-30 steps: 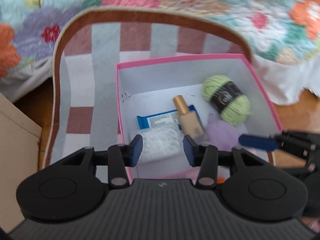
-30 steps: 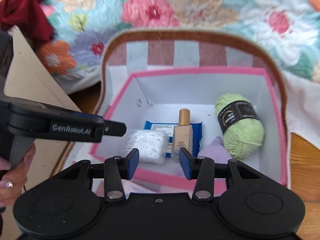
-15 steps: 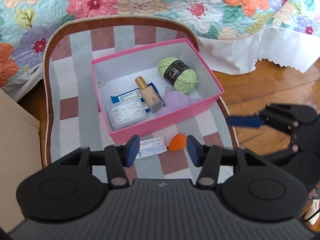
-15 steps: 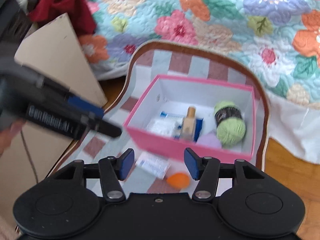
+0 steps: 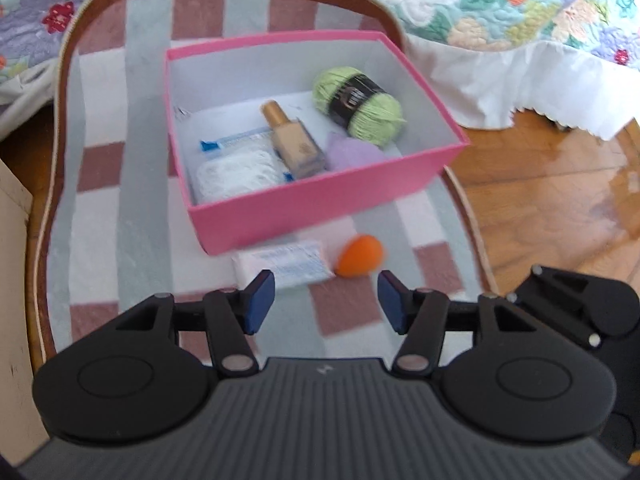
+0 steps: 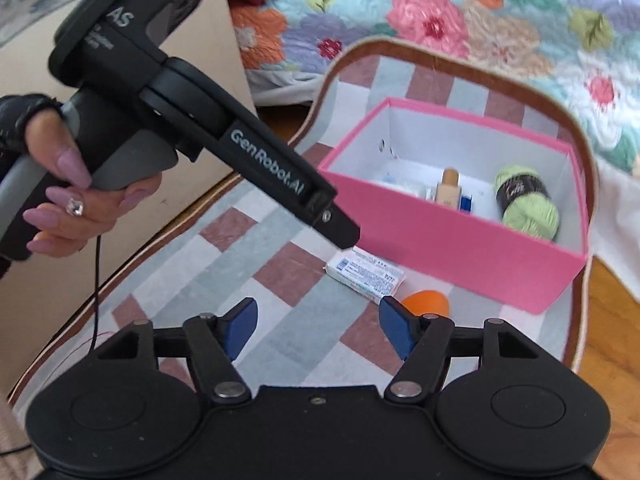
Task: Organize objects
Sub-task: 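Lower the left tool onto the white soap box and close it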
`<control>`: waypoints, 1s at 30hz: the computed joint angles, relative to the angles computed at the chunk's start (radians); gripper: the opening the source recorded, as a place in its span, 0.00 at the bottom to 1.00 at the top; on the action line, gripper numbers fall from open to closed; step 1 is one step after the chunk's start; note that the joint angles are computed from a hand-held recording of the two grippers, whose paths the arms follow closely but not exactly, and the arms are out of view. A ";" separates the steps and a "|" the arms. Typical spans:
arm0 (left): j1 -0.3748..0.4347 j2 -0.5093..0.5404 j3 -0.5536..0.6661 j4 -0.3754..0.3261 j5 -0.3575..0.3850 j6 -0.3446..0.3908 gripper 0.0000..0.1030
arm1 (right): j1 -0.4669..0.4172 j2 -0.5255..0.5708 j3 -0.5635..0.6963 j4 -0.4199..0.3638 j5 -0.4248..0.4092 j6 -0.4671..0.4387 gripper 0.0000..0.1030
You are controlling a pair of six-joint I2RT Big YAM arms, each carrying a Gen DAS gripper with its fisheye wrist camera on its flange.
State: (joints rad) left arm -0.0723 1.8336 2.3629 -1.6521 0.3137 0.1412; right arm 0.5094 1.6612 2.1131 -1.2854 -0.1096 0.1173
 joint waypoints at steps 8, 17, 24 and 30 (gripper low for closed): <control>0.021 -0.033 -0.222 0.164 -0.033 -0.019 0.59 | 0.015 -0.001 -0.180 0.198 0.058 0.098 0.70; 0.038 -0.053 -0.375 0.301 0.005 -0.116 0.57 | 0.017 0.084 -0.157 0.183 0.078 0.122 0.70; 0.062 -0.073 -0.453 0.409 0.089 -0.234 0.32 | 0.036 0.134 -0.123 0.213 0.211 0.205 0.65; 0.085 -0.027 -0.370 0.295 0.167 -0.138 0.30 | 0.032 0.110 -0.147 0.212 0.213 0.159 0.54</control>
